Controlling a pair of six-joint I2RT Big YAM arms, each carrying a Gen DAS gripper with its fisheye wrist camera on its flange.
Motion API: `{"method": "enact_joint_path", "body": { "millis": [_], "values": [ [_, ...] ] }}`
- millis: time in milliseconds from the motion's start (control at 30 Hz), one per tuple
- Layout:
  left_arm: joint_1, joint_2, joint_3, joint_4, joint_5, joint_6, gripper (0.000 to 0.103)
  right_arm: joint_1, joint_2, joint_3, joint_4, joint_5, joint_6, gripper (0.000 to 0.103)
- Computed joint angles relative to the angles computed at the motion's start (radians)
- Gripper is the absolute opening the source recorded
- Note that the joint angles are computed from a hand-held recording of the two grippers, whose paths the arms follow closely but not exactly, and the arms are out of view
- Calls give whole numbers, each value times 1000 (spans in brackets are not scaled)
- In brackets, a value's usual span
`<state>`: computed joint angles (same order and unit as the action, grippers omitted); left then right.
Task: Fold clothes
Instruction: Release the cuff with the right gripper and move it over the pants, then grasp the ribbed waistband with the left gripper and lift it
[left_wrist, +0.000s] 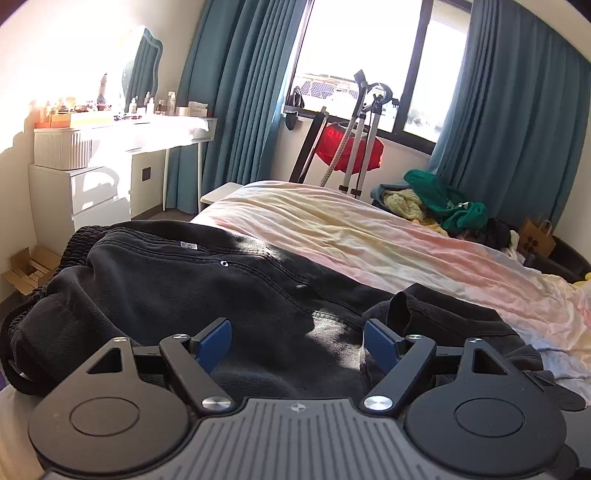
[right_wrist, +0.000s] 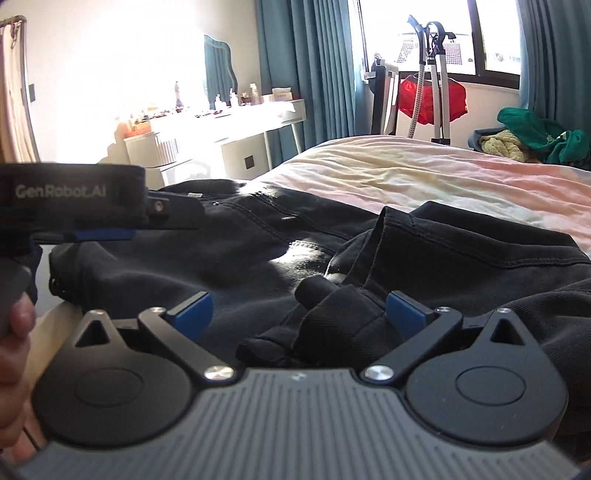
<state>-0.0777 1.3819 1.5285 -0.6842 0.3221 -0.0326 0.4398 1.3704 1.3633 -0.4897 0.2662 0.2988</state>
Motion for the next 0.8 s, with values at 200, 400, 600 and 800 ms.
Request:
{"method": "enact_joint_path", "body": {
  "millis": [200,400,600,800],
  "values": [
    [-20,0,-14,-7,27,36,81,-50,-118,6,-114,46,-13,102],
    [-39,21,-10,-34,40,56,81,-160,-194,-92,-167,80,111,102],
    [-38,18,6,-89,-20,55,81,-176,-141,-141,-178,63,200,103],
    [87,-30,40,-189,53,23,88,-177,-160,-145,-197,53,205,102]
  ]
}}
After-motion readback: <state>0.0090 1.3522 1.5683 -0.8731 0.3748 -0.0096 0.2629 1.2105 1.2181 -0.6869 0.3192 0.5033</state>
